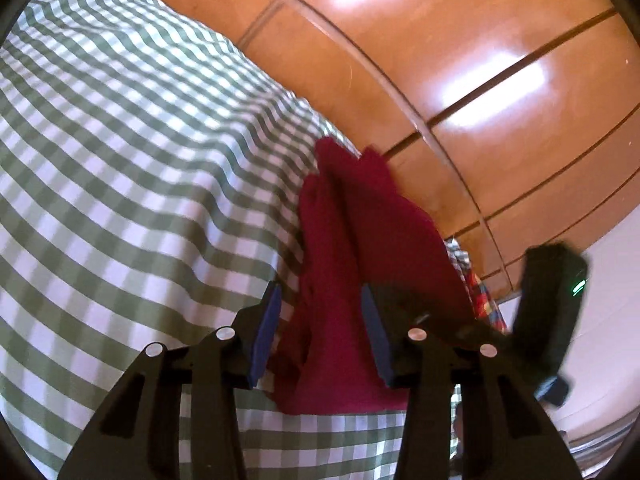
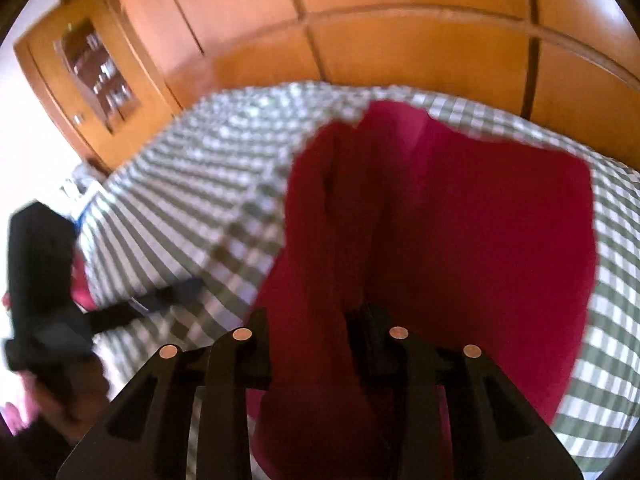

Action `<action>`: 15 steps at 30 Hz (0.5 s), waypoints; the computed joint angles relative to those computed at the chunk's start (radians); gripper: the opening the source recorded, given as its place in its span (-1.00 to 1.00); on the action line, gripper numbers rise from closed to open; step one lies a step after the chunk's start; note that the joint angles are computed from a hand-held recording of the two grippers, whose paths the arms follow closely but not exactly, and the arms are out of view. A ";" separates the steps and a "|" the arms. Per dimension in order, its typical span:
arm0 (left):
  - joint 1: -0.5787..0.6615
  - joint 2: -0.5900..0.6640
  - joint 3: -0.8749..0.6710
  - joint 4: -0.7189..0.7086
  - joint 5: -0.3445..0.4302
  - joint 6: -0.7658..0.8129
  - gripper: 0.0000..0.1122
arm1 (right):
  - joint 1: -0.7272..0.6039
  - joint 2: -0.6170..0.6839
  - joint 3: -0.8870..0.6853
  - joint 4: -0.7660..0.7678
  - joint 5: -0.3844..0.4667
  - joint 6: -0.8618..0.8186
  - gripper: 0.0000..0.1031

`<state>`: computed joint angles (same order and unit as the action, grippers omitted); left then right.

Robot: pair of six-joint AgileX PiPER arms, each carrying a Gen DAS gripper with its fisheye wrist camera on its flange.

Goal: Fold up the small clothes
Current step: 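Grasp the folded maroon shirt edges with both grippers and lift it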

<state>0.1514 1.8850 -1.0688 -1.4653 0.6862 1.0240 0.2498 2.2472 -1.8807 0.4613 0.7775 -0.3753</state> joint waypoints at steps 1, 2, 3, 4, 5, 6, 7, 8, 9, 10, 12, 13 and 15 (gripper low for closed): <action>0.010 -0.003 -0.005 0.001 0.014 -0.006 -0.19 | -0.001 -0.020 0.043 0.030 -0.007 -0.037 -0.19; 0.019 -0.004 -0.011 -0.004 0.028 -0.009 -0.15 | -0.008 -0.047 0.085 0.099 -0.022 -0.114 0.18; 0.029 -0.001 -0.021 -0.007 0.046 -0.009 -0.14 | -0.028 -0.060 0.107 0.199 0.004 -0.202 0.45; 0.043 0.008 -0.044 0.005 0.065 -0.021 -0.13 | -0.055 -0.081 0.142 0.299 0.029 -0.291 0.46; 0.042 0.010 -0.065 0.011 0.079 -0.035 -0.12 | -0.092 -0.120 0.204 0.382 0.053 -0.380 0.46; 0.041 0.017 -0.085 0.015 0.090 -0.046 -0.09 | -0.127 -0.149 0.244 0.453 0.098 -0.447 0.46; 0.036 0.023 -0.106 0.018 0.106 -0.057 -0.02 | -0.155 -0.174 0.277 0.499 0.128 -0.487 0.46; 0.027 0.033 -0.132 0.024 0.123 -0.074 0.05 | -0.183 -0.205 0.320 0.540 0.147 -0.527 0.46; 0.017 0.042 -0.156 0.034 0.131 -0.091 0.09 | -0.203 -0.230 0.345 0.557 0.158 -0.541 0.46; 0.005 0.051 -0.178 0.050 0.134 -0.110 0.11 | -0.228 -0.270 0.395 0.576 0.153 -0.562 0.46; -0.019 0.081 -0.244 0.090 0.166 -0.168 0.14 | -0.280 -0.323 0.466 0.596 0.135 -0.599 0.46; -0.025 0.098 -0.274 0.105 0.193 -0.194 0.18 | -0.280 -0.361 0.517 0.604 0.108 -0.608 0.46; -0.046 0.139 -0.344 0.156 0.242 -0.269 0.26 | -0.319 -0.389 0.567 0.604 0.081 -0.619 0.46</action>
